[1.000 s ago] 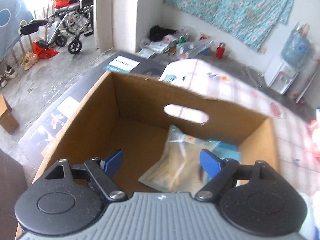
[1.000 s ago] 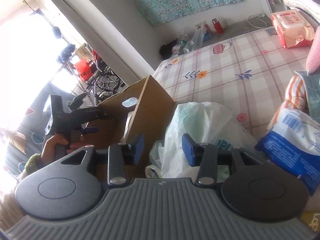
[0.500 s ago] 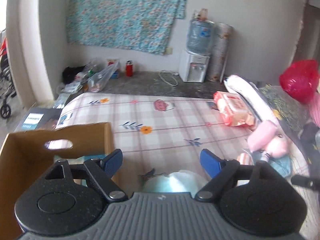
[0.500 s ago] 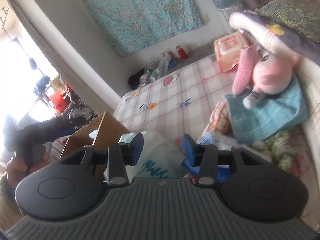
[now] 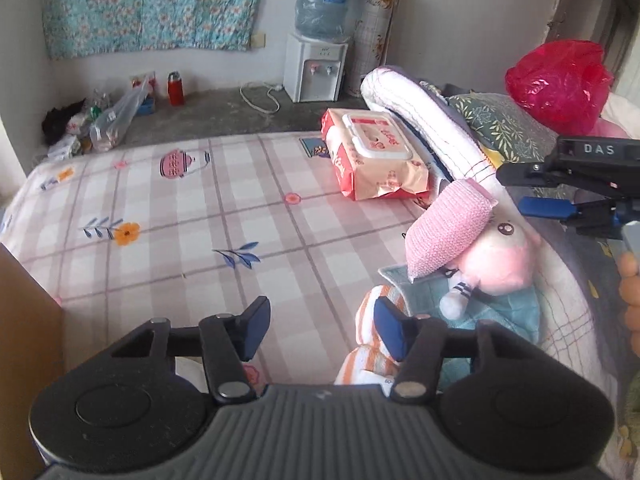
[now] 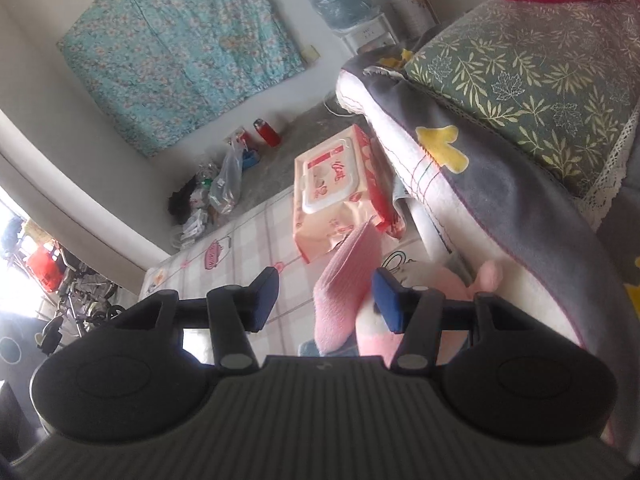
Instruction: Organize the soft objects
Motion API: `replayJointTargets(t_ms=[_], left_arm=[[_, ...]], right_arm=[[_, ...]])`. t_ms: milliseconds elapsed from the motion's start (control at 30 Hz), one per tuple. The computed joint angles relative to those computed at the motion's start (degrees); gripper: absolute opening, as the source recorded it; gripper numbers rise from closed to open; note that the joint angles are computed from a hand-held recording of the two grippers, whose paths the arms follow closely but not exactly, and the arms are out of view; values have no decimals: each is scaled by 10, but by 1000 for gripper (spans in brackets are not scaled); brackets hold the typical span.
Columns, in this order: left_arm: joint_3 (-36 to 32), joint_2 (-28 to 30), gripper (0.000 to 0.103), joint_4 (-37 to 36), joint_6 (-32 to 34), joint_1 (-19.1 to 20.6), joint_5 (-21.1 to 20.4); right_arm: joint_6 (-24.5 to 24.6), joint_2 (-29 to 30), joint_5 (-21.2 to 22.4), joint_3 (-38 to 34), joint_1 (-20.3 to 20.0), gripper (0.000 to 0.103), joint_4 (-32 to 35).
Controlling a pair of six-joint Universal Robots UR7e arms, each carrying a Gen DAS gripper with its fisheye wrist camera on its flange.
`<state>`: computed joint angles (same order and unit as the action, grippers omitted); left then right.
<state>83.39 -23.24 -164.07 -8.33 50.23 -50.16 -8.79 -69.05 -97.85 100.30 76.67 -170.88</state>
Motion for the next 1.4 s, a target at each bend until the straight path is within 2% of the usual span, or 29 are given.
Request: replayJointTargets(t_ms=[167, 200, 233, 300, 367, 467, 633, 767, 900, 1133, 1400], left_arm=[[-13, 4, 51, 42, -78, 12, -22], [-11, 2, 49, 48, -93, 14, -30], [-8, 0, 48, 52, -105, 17, -37], [-1, -5, 45, 60, -128, 20, -51], [13, -13, 45, 52, -141, 21, -66], [40, -27, 45, 26, -146, 19, -82], [94, -59, 45, -21, -167, 13, -116], [145, -82, 46, -63, -175, 5, -129], [187, -99, 46, -85, -174, -3, -134], [233, -114, 46, -109, -152, -19, -140], [236, -106, 45, -97, -148, -20, -140]], right_arm=[[6, 78, -31, -95, -5, 51, 65], [7, 87, -32, -106, -5, 47, 73], [9, 92, -33, -109, -6, 36, 75], [14, 97, -23, -108, -8, 30, 71], [22, 92, -10, -94, -11, 28, 50], [40, 67, 20, -46, -14, 28, -1], [67, 13, 106, 53, -26, 28, -78], [90, -26, 176, 137, -46, 28, -130], [97, -50, 212, 208, -69, 28, -163], [92, -61, 226, 291, -98, 28, -205], [69, -78, 225, 336, -110, 31, -183]])
